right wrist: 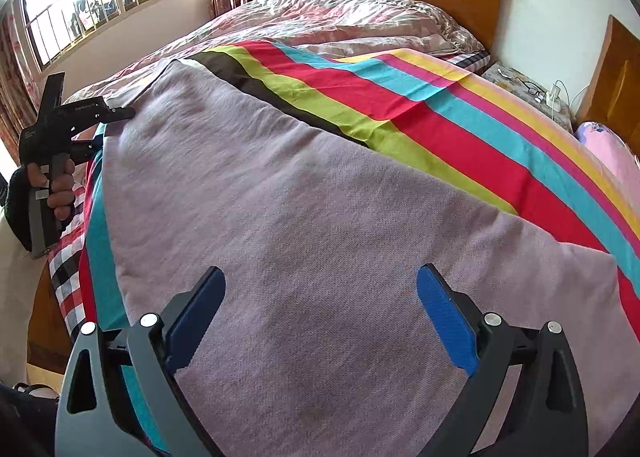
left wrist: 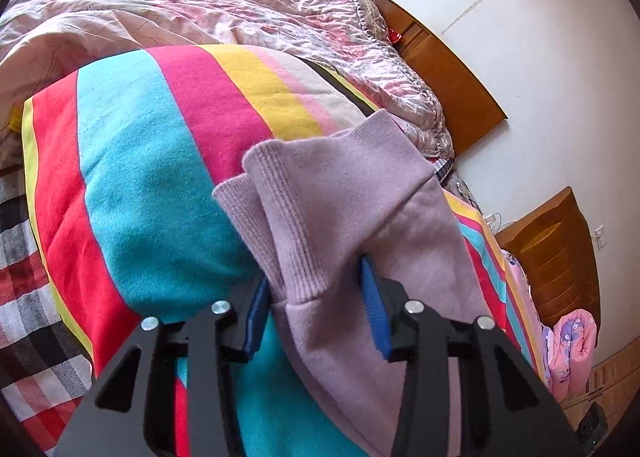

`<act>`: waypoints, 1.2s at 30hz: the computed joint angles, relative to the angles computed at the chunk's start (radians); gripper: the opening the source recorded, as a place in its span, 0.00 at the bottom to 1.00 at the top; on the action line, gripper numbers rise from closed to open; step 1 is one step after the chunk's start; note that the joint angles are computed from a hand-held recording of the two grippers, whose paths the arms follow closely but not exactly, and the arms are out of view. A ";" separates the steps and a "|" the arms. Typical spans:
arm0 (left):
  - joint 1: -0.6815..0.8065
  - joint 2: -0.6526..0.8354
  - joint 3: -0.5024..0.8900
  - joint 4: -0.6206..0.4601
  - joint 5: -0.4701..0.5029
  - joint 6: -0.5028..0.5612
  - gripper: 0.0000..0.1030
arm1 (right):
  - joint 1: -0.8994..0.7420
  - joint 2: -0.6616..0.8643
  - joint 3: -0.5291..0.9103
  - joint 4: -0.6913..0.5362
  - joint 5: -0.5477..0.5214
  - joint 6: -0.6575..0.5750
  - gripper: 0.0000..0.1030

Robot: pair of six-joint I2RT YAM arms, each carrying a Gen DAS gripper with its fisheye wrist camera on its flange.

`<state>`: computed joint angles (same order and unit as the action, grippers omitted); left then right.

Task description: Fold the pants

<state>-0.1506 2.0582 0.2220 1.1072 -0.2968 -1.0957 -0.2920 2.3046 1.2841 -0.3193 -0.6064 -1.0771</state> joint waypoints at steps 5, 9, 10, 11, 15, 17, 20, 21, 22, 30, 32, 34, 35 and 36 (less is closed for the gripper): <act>-0.085 -0.196 0.005 -0.180 -0.109 -0.007 0.15 | -0.038 0.080 0.083 -0.094 -0.033 -0.054 0.92; -0.299 -0.460 0.208 -0.638 -0.346 0.058 0.15 | -0.029 0.020 -0.062 0.083 0.029 -0.117 0.94; -0.351 -0.473 0.285 -0.712 -0.385 0.099 0.15 | -0.035 -0.003 -0.115 0.146 0.021 -0.140 0.94; -0.405 -0.468 0.368 -0.773 -0.423 0.144 0.15 | -0.041 -0.017 -0.133 0.153 0.026 -0.163 0.94; -0.599 -0.305 0.742 -0.902 -0.506 0.393 0.15 | -0.166 -0.027 -0.020 0.065 -0.114 -0.118 0.93; -0.674 -0.164 0.935 -0.945 -0.471 0.517 0.16 | -0.257 0.039 0.188 -0.083 -0.208 0.004 0.94; -0.759 0.100 1.250 -1.068 -0.332 0.644 0.17 | -0.373 0.178 0.510 -0.185 -0.241 0.234 0.95; -0.777 0.195 1.361 -1.130 -0.260 0.672 0.20 | -0.405 0.224 0.602 -0.196 -0.235 0.290 0.95; -0.790 0.292 1.478 -1.206 -0.188 0.697 0.24 | -0.431 0.266 0.686 -0.204 -0.223 0.337 0.95; -0.784 0.446 1.586 -1.295 -0.053 0.758 0.73 | -0.536 0.605 1.285 -0.643 -0.189 0.318 0.95; -0.750 0.339 1.418 -1.174 -0.083 0.705 0.78 | -0.527 0.546 1.145 -0.621 -0.195 0.252 0.91; -0.716 0.257 1.287 -1.102 -0.151 0.636 0.84 | -0.524 0.491 1.029 -0.681 -0.225 0.121 0.82; -0.701 0.244 1.264 -1.110 -0.193 0.596 0.86 | -0.520 0.461 0.971 -0.720 -0.234 0.036 0.79; -0.682 0.236 1.261 -1.147 -0.226 0.557 0.86 | -0.516 0.414 0.877 -0.721 -0.235 -0.038 0.76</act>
